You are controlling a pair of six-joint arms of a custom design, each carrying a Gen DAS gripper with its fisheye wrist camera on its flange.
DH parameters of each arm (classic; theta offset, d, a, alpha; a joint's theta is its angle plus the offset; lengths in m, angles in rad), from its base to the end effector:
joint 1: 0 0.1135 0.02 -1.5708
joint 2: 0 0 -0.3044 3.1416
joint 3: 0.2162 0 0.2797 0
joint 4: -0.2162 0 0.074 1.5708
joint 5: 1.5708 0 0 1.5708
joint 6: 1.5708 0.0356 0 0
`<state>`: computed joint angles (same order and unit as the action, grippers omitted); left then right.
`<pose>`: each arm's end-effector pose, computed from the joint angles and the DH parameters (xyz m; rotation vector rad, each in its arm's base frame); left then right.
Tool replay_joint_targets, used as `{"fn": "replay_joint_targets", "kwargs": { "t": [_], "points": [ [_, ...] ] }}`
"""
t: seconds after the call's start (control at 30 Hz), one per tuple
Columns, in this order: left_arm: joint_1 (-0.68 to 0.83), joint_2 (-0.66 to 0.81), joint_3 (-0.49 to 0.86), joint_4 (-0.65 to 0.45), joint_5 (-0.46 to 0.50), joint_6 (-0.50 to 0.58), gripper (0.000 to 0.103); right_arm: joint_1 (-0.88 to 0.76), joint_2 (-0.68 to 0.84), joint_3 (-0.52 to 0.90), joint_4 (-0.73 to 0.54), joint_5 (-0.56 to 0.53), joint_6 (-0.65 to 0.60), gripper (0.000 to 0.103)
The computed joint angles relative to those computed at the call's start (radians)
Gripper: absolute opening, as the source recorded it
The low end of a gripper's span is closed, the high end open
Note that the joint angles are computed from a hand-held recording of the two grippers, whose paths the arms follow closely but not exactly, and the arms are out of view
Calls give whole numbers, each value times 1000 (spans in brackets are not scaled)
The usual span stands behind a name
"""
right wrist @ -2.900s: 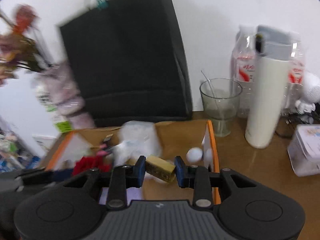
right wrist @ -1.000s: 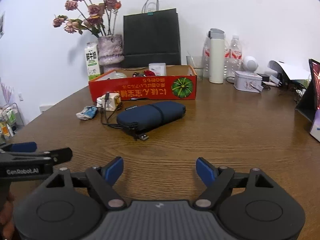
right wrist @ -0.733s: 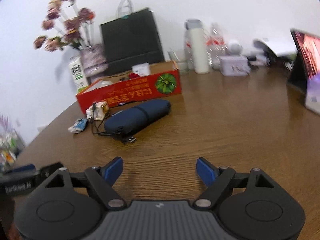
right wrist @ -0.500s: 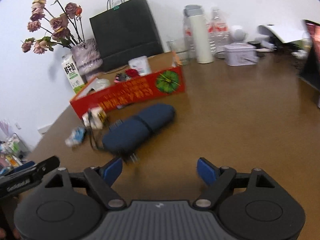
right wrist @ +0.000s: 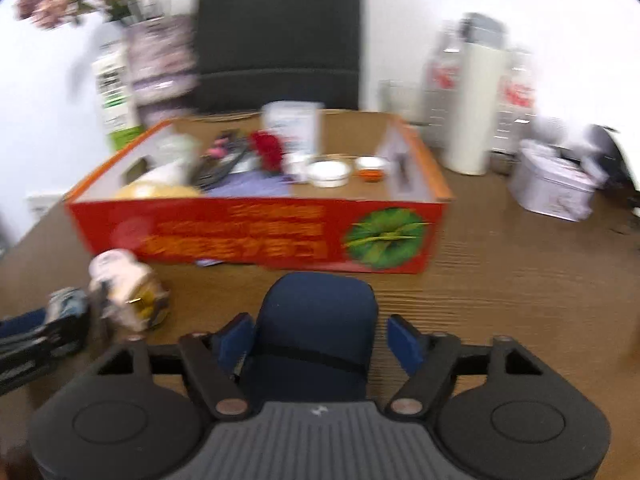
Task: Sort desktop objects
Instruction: 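Grasp the blue-wrapped packet with the left tool while the right grasps the blue pouch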
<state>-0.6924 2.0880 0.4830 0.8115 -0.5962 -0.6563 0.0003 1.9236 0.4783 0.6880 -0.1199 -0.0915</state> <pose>0.2388 -0.1721 0.0293 -0.2354 2.1892 -0.0342 0.2984 0.0043 0.0605 -0.1665 2.3172 0.0936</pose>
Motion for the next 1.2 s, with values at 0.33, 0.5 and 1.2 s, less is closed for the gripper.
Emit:
{"fn": "replay_joint_targets", "kwargs": {
  "t": [0.33,0.5,1.2],
  "points": [
    [-80,-114,-92,21,-70,-65,19,11,20,-84,122,-10,-115,60],
    [-273,-251,-155,-91,-196,-178,19,-156,-138,-228,154,-203,-149,18],
    [-568,-191,-23,-406,-237,-359,19,-446,-93,-296,72,-461,-490,88]
  ]
}}
